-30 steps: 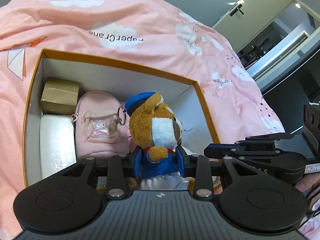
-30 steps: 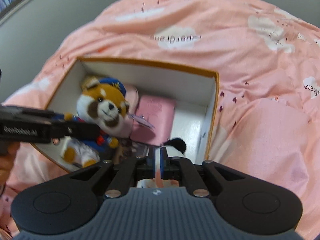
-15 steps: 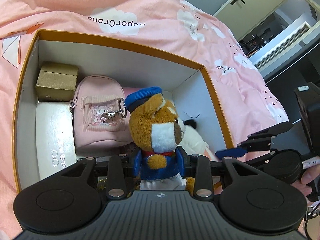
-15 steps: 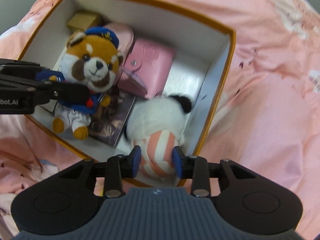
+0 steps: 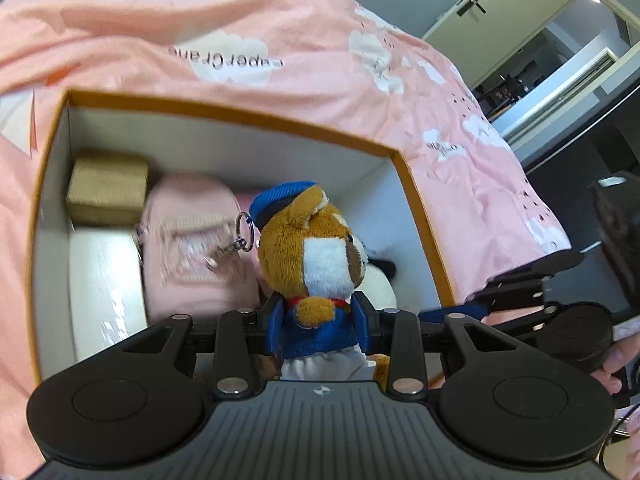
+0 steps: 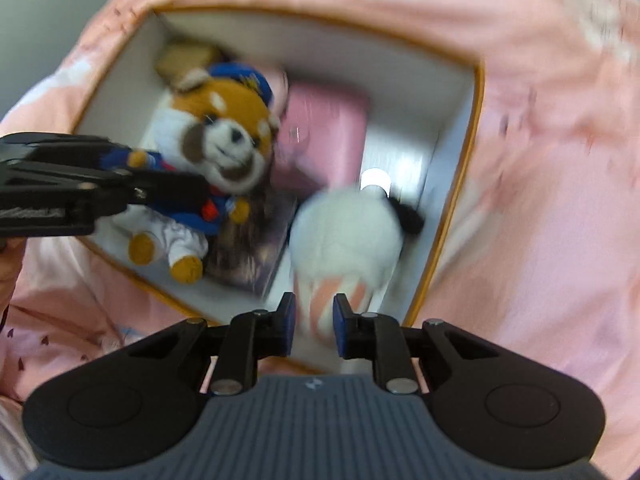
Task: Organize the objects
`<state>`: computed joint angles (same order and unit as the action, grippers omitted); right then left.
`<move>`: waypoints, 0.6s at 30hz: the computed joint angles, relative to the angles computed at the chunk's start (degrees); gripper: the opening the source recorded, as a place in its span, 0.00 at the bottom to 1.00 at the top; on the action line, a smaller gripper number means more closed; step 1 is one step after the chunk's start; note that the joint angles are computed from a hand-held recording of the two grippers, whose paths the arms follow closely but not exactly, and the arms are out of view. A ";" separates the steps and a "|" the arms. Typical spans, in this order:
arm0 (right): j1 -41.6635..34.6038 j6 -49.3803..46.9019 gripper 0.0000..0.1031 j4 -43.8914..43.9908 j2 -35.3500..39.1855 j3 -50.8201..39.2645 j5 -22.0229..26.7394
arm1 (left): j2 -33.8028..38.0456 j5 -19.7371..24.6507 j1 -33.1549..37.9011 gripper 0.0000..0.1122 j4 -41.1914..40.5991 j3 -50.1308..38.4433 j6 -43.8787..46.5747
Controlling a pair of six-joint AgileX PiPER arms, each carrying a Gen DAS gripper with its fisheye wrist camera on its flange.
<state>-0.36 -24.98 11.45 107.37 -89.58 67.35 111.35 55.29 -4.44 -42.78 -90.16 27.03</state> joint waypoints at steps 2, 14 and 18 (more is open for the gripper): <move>0.14 -1.75 0.21 0.61 -1.01 1.00 -4.52 | 0.23 -0.66 -0.48 0.36 1.48 -1.48 -1.16; 5.77 -0.55 0.08 -11.95 13.28 -7.45 -16.39 | 5.70 -1.61 -1.88 0.36 6.59 -13.18 -4.96; 7.55 1.11 0.08 -16.52 16.37 -9.25 -15.47 | 8.68 1.19 -1.30 0.36 5.41 -17.10 -4.98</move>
